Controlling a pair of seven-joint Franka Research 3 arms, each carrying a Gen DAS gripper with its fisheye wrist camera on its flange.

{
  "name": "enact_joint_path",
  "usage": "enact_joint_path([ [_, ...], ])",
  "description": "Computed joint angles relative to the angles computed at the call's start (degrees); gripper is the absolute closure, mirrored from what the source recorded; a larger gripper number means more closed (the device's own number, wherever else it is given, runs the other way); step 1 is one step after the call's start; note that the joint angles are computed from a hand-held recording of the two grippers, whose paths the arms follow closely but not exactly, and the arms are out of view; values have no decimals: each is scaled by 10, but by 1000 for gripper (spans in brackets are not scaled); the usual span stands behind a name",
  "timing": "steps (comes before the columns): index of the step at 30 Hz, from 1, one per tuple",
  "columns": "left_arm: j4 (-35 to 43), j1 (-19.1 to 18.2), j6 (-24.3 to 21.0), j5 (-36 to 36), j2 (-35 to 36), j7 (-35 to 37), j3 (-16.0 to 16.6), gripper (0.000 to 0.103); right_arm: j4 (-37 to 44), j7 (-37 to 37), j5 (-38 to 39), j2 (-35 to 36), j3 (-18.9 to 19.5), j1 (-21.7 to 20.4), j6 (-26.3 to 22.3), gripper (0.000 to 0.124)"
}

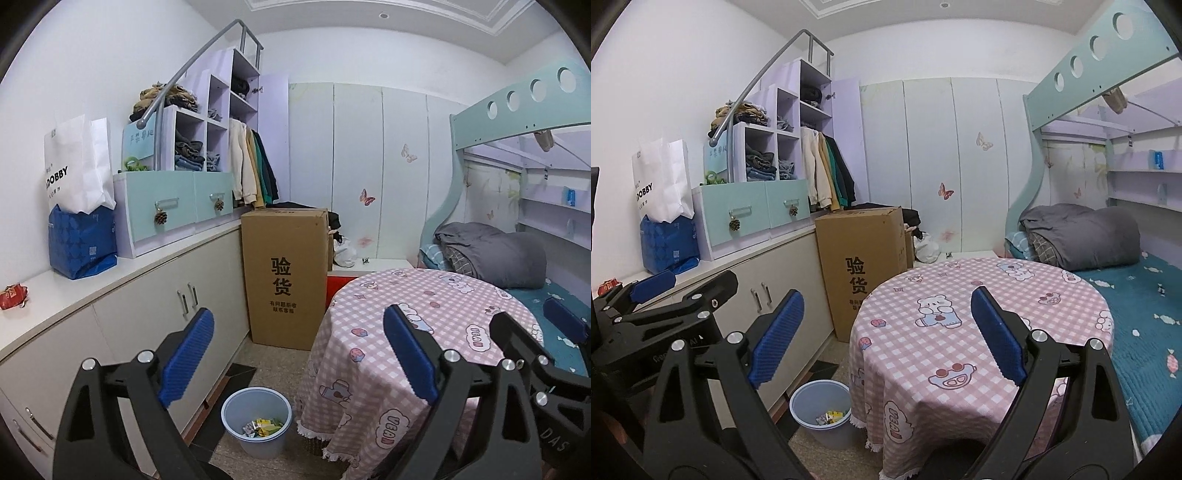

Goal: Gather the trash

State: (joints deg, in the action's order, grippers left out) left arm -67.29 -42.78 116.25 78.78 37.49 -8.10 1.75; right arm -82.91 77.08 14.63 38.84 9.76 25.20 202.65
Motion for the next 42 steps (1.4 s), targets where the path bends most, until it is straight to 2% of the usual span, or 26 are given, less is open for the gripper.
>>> enact_joint_path([
  [12,-25,-5,-10,21,-17,-21,-8,12,-13,3,-2,-7,1,1,11,33],
  [42,-6,-10,-12,17,-5,-12,-4,12,-21,18,-20,-14,10,-12,8,32],
])
